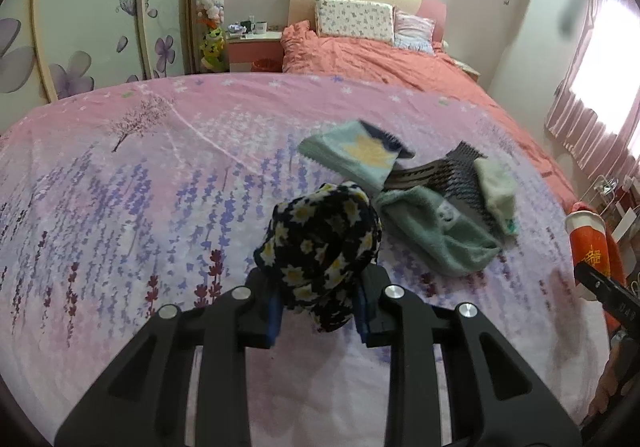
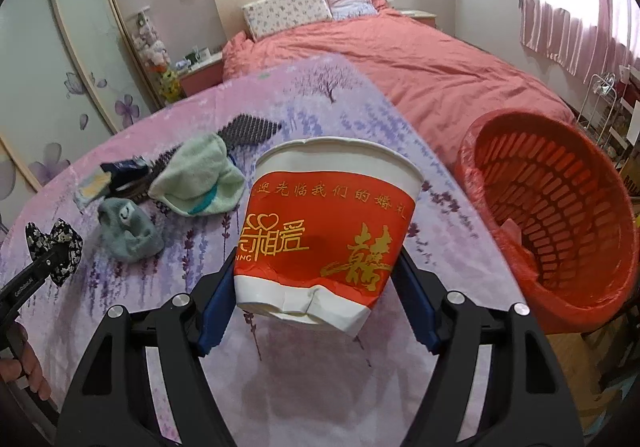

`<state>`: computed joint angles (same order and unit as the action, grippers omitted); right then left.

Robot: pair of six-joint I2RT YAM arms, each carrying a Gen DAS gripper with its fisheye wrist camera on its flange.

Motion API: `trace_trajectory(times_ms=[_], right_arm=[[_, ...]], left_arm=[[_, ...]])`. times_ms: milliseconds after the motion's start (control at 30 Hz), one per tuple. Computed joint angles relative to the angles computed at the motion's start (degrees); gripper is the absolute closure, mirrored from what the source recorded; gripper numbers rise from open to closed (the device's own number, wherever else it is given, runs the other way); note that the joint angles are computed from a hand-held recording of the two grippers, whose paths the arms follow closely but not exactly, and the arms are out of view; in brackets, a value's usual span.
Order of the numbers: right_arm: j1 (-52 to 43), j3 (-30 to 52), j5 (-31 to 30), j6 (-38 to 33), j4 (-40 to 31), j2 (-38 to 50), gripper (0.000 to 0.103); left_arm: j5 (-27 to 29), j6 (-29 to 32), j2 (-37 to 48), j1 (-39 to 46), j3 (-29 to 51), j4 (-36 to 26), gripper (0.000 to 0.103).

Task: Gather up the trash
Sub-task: 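Carry the paper cup and black floral cloth over the orange basket with both tools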

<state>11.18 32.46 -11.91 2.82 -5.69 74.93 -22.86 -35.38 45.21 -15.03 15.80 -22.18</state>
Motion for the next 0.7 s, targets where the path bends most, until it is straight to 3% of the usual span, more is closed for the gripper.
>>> trace_trajectory(times_ms=[167, 333, 533, 700], right_arm=[[-3.3, -1.1, -2.1, -1.7, -1.8, -6.0, 0.031], [-7.8, -2.1, -5.2, -3.6, -4.3, -12.3, 0.031], [-15.6, -2.0, -10.1, -6.1, -6.9, -17.0, 0.031], [-22.0, -1.4, -12.9, -8.0, -7.4, -18.2, 0.031]], left_arm=[[-5.8, -6.4, -3.0, -9.3, 4.4, -7.6, 0.075], [-12.6, -13.3, 1.4, -20.8, 11.0, -12.0, 0.075], [-16.6, -16.3, 10.9, -30.4, 18.9, -10.2, 0.075], [-16.7, -14.7, 18.9, -34.1, 24.1, -5.0, 0.075]])
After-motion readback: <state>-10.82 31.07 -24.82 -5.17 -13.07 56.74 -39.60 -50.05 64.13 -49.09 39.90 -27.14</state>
